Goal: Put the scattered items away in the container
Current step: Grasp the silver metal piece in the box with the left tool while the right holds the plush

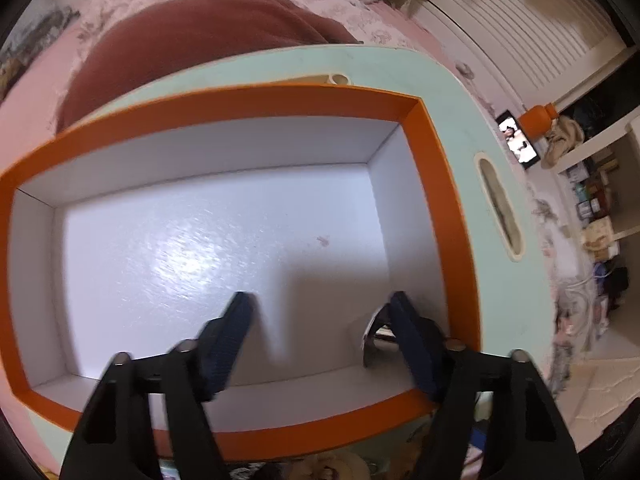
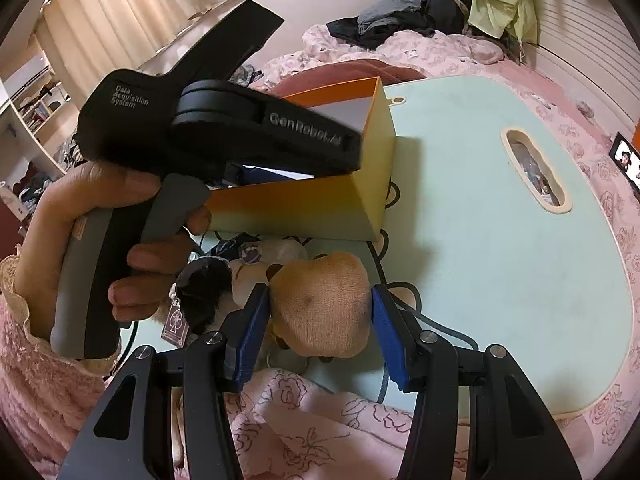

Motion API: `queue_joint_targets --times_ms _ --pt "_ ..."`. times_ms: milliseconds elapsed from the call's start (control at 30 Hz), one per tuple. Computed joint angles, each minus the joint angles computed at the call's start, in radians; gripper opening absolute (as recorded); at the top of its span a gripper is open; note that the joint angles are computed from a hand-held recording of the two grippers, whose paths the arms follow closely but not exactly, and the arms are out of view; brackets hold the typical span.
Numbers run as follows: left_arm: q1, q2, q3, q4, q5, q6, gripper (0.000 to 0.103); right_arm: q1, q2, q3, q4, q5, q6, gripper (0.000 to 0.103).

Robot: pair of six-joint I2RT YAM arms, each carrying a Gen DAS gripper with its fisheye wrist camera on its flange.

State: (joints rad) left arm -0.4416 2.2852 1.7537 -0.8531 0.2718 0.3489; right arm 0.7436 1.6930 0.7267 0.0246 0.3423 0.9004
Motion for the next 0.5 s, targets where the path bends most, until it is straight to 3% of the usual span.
queue_joint_targets --times_ms 67,167,500 --pt "0.000 -0.002 -0.005 0.014 -0.016 0.001 0.028 -0.003 -0.003 -0.004 0.004 -0.002 -0.001 0.052" --pt "0.010 0.016 0.020 -0.011 -0.002 0.012 0.005 -0.002 -0.007 -0.008 0.005 -0.001 0.001 0.052" --pt "0.085 -0.003 0.084 -0.071 0.145 0.037 0.002 0.002 -0.012 -0.016 0.008 -0.004 -0.001 0.052"
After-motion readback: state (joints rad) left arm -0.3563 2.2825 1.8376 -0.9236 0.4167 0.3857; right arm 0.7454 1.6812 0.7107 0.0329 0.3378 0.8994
